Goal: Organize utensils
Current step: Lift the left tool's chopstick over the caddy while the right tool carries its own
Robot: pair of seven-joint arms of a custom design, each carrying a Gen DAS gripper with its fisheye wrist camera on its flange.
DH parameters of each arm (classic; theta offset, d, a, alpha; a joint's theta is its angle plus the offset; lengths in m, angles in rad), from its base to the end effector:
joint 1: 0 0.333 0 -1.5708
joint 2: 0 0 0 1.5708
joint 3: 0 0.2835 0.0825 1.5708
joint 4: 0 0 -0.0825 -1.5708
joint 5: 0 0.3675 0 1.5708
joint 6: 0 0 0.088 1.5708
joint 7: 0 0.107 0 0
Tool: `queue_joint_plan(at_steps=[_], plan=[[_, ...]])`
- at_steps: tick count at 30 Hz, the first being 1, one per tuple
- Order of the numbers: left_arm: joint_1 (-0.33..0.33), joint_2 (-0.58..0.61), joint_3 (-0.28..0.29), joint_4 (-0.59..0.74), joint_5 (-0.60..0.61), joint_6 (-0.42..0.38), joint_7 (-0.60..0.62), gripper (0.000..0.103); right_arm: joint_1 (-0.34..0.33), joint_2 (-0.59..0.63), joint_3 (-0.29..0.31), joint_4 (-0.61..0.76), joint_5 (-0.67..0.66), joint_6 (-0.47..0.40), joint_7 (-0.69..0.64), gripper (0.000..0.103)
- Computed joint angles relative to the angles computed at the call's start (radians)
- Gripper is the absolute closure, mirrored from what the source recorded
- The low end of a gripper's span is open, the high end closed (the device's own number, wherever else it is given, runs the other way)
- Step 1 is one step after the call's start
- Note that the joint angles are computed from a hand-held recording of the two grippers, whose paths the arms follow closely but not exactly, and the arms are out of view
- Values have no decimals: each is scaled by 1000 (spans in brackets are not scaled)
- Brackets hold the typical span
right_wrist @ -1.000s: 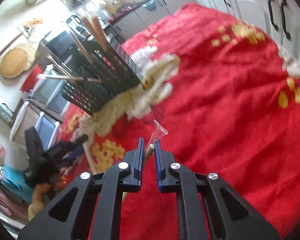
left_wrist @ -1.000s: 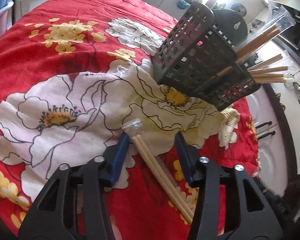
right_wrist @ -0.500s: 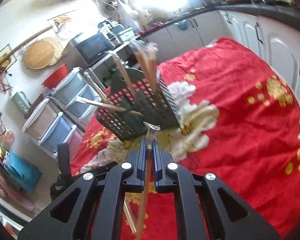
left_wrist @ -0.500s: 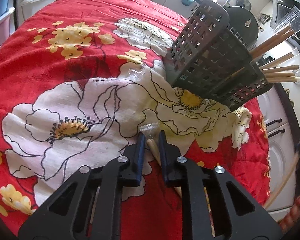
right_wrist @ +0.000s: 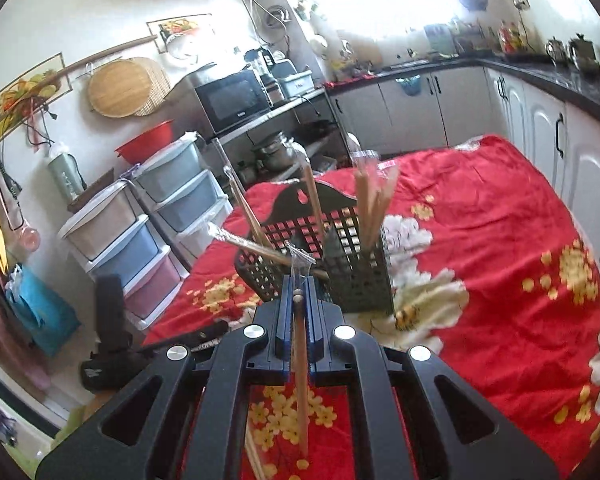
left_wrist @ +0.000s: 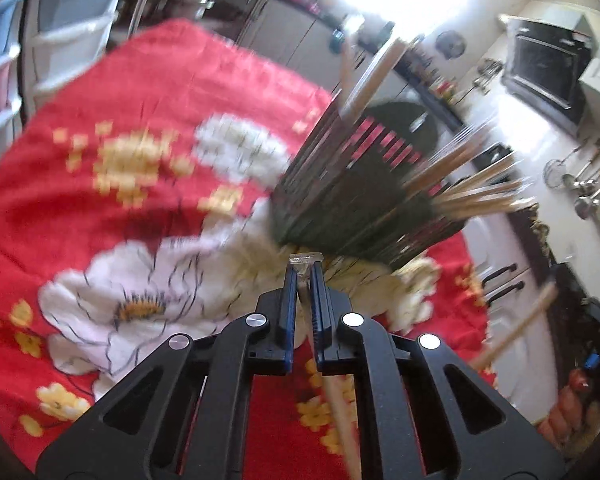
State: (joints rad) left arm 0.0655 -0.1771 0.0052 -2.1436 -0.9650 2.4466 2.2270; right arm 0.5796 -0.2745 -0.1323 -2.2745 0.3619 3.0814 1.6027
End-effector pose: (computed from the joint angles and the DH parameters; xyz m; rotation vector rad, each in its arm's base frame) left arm 0.5285 0.0368 0.5072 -1.9919 1.9244 -1.3097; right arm 0.4708 0.1872 0.5706 -1.5074 1.4334 -0.3886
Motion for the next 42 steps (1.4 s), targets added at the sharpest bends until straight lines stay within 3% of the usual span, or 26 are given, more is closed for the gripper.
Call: queue_joint_plan(at_steps=[8,20,28,32,39,42], plan=[[-33,-73,11,24,-67,75,74,100,24,15,-21,42,7,34,-38,97],[-76,-80,28,133,-144,152,148,100,69,30,-54,107,-21,93,-59,97],[-91,-60,19,213,-135,227,164,100,44,50,-51,160,-96,129,-12,97],[-92,-31,11,265,-118,266,156,100,-14,72,-14,198,-162,142,43,97],[-81,35,-9,362,-74,313,109,100,-351,135,234,293,-443,160,305,97],[-74,65,-23,397,-50,338,92,100,-422,161,277,333,-541,161,396,97]])
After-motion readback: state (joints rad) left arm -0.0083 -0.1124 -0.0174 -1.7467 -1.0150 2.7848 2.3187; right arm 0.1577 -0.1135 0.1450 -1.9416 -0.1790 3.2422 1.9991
